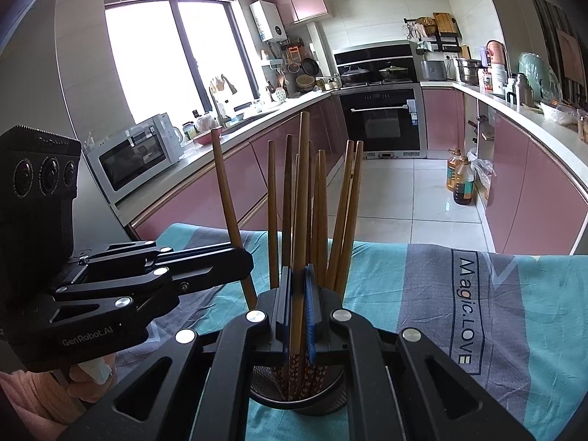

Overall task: Organize utensils
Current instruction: 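Open both tools to release the chopsticks and pull back from the cup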

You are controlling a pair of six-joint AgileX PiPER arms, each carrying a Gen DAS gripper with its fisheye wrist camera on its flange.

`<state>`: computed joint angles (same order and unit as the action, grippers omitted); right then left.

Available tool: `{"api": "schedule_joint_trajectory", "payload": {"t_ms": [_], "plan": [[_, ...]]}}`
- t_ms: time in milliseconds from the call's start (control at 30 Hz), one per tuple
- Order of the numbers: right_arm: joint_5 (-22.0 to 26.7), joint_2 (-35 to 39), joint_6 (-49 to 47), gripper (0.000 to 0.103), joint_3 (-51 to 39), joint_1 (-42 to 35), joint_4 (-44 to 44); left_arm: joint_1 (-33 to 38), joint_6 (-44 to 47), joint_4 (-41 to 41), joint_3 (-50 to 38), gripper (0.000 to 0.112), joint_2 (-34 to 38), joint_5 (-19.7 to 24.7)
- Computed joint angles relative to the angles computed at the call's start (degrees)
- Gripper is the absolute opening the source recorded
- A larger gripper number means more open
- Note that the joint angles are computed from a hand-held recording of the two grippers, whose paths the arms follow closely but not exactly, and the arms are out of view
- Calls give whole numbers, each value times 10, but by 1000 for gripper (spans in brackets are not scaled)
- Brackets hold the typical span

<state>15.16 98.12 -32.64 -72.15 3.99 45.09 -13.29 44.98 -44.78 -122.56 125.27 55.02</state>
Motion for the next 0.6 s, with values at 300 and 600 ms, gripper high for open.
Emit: {"api": "schedule_joint_trajectory", "payload": {"t_ms": [300, 600], "plan": [[4, 7, 2, 6, -8, -1, 1, -5, -28, 22, -51, 8, 33, 10], [2, 16, 10, 7, -13, -2, -2, -5, -61, 43, -117, 8, 76, 31]]}}
